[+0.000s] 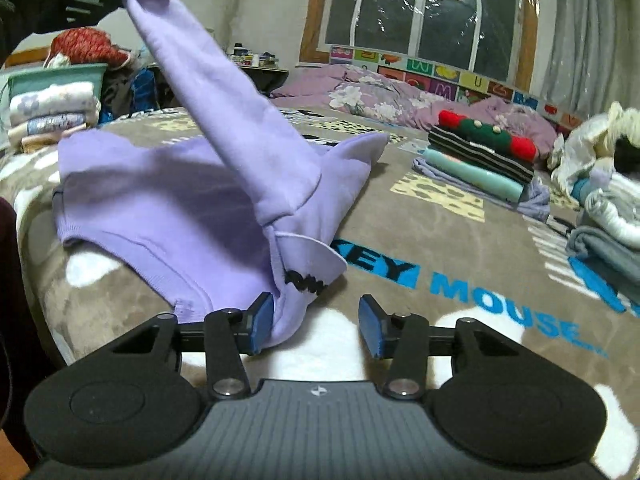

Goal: Fold clothes
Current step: 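Lift the sleeve with the left gripper and fold it across the sweatshirt body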

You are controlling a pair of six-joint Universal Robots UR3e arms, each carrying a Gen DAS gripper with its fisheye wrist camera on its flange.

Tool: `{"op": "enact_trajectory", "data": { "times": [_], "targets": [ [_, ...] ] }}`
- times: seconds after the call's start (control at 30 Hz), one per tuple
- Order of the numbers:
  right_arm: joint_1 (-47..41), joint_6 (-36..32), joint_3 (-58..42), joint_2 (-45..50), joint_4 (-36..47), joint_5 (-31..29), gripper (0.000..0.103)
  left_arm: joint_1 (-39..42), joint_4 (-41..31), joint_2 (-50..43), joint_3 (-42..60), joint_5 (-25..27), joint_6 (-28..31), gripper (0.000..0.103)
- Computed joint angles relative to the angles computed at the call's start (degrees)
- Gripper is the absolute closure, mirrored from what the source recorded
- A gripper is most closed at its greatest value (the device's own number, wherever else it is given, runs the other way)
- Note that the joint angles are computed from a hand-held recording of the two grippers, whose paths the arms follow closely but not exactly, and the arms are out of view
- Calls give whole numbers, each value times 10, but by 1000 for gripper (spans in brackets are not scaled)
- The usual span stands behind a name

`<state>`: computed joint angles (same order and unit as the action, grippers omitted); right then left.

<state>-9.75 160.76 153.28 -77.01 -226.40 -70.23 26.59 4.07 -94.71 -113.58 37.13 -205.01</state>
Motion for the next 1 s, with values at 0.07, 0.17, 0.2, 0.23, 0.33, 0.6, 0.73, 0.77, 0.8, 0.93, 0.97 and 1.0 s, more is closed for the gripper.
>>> {"op": "enact_trajectory", "data": {
  "times": [0.07, 0.17, 0.2, 0.23, 0.33, 0.6, 0.73, 0.77, 0.8, 0.93, 0.97, 1.0],
  "targets": [
    [18, -7, -5, 6, -8, -20, 56, 17, 20, -13, -13, -9, -5, 95],
    [41, -21, -11, 17, -20, -45, 58, 37, 40, -35, -27, -18, -4, 95],
    [47, -25, -13, 20, -22, -52, 60, 44, 42, -41, -33, -25, 0, 95],
    [52, -28, -15, 21, -22, -56, 61, 51, 45, -47, -39, -32, 6, 95],
    [58, -33, -18, 18, -14, -62, 61, 63, 46, -60, -54, -36, 35, 95],
    [101, -63, -38, 41, -23, -111, 67, 96, 39, -109, -98, -25, 90, 95],
    [108, -80, -37, 38, -24, -115, 67, 106, 46, -125, -111, -32, 105, 95],
    [111, -87, -36, 36, -23, -118, 67, 108, 47, -127, -111, -34, 108, 95],
    [114, -93, -35, 34, -23, -120, 67, 110, 47, -128, -111, -36, 110, 95],
    [117, -108, -27, 13, -10, -122, 67, 120, 56, -131, -119, -50, 120, 95],
    [114, -109, -22, 7, -10, -118, 67, 127, 63, -130, -125, -59, 120, 95],
    [112, -110, -18, 0, -9, -114, 67, 130, 70, -131, -126, -69, 119, 95]
  ]
}}
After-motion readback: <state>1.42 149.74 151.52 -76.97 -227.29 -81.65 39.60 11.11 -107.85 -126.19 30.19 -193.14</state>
